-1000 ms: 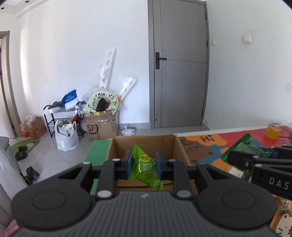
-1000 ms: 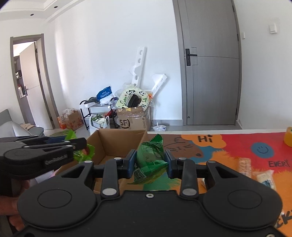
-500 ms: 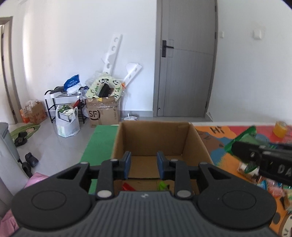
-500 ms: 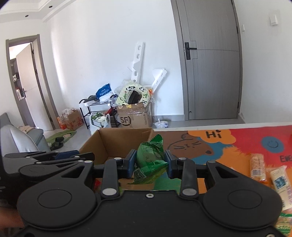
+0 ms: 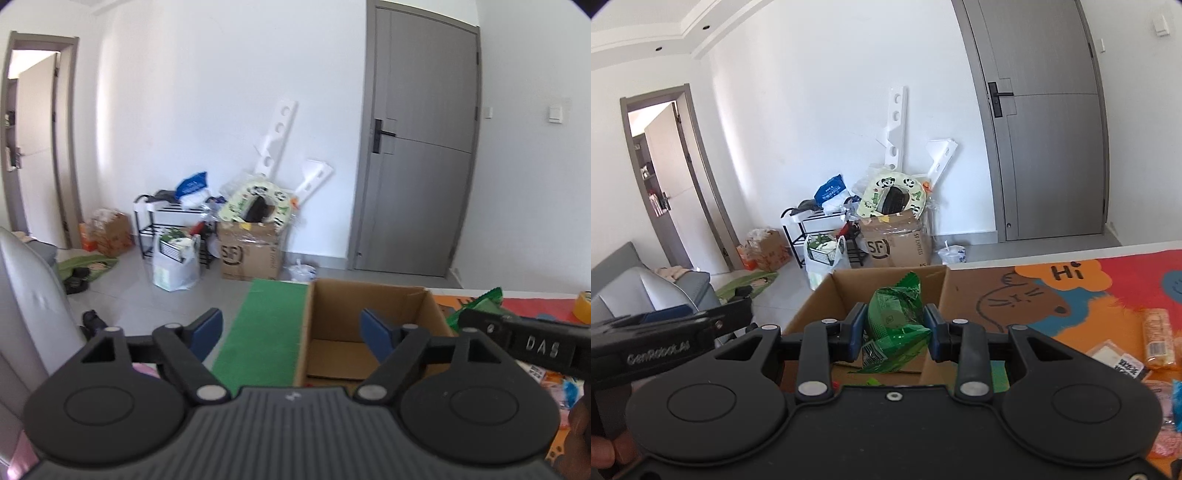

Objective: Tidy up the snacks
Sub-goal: 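Open both grippers to drop the green packets into the box, then move both open grippers back over the snacks on the mat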

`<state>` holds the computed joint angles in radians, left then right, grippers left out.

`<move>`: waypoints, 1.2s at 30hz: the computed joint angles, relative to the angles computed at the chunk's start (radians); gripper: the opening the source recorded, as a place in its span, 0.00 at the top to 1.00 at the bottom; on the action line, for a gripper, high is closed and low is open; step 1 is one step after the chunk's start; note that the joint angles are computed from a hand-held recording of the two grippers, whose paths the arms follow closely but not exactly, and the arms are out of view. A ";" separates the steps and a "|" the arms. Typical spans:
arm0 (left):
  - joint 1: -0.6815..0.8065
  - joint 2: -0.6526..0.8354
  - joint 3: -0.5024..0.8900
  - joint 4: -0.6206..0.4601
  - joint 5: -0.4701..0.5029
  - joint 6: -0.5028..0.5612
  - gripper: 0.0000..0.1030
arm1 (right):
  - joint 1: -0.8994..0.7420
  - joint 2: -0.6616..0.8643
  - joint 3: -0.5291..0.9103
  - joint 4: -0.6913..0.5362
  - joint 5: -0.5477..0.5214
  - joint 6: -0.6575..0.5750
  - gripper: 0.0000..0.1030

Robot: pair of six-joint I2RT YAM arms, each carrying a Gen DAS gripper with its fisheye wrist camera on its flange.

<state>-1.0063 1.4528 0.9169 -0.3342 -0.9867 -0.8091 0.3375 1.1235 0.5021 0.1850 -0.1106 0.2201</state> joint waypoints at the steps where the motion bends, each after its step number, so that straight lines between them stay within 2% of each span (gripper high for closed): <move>1: 0.002 -0.008 -0.005 -0.007 0.004 -0.014 0.16 | -0.001 0.001 -0.001 0.009 -0.007 0.004 0.65; 2: 0.007 -0.020 -0.014 -0.009 0.017 -0.029 0.15 | -0.004 0.007 0.000 0.020 -0.020 0.010 0.64; 3: 0.009 -0.029 -0.018 -0.020 0.026 -0.053 0.15 | -0.012 0.010 -0.006 0.042 -0.040 0.012 0.57; 4: 0.011 -0.034 -0.020 -0.032 0.031 -0.075 0.15 | -0.015 0.004 -0.019 0.066 -0.060 0.003 0.43; 5: 0.012 -0.035 -0.019 -0.039 0.032 -0.086 0.15 | -0.011 -0.012 -0.032 0.075 -0.052 -0.009 0.38; 7: 0.004 -0.027 -0.010 -0.064 0.015 -0.102 0.15 | -0.013 -0.043 -0.050 0.074 -0.033 -0.013 0.33; 9: -0.007 -0.018 0.001 -0.083 0.009 -0.111 0.14 | -0.040 -0.056 -0.053 0.052 -0.063 -0.009 0.30; 11: -0.022 -0.009 0.011 -0.095 0.006 -0.121 0.14 | -0.060 -0.086 -0.063 0.016 -0.056 -0.009 0.21; 13: -0.038 -0.003 0.012 -0.083 0.010 -0.115 0.14 | -0.067 -0.134 -0.084 -0.015 -0.007 -0.018 0.05; 15: -0.048 0.002 0.010 -0.064 0.015 -0.108 0.13 | -0.089 -0.181 -0.111 -0.029 0.002 -0.030 0.00; 30: -0.149 0.079 0.059 0.028 0.004 -0.069 0.09 | -0.345 -0.451 -0.178 -0.250 -0.144 -0.093 0.00; 36: -0.180 0.133 0.103 0.040 0.031 -0.054 0.07 | -0.509 -0.502 -0.172 -0.343 -0.277 -0.142 0.00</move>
<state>-1.1859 1.5855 1.0203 -0.2944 -0.9556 -0.8635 -0.1712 0.6220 0.3297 -0.1580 -0.3874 0.0782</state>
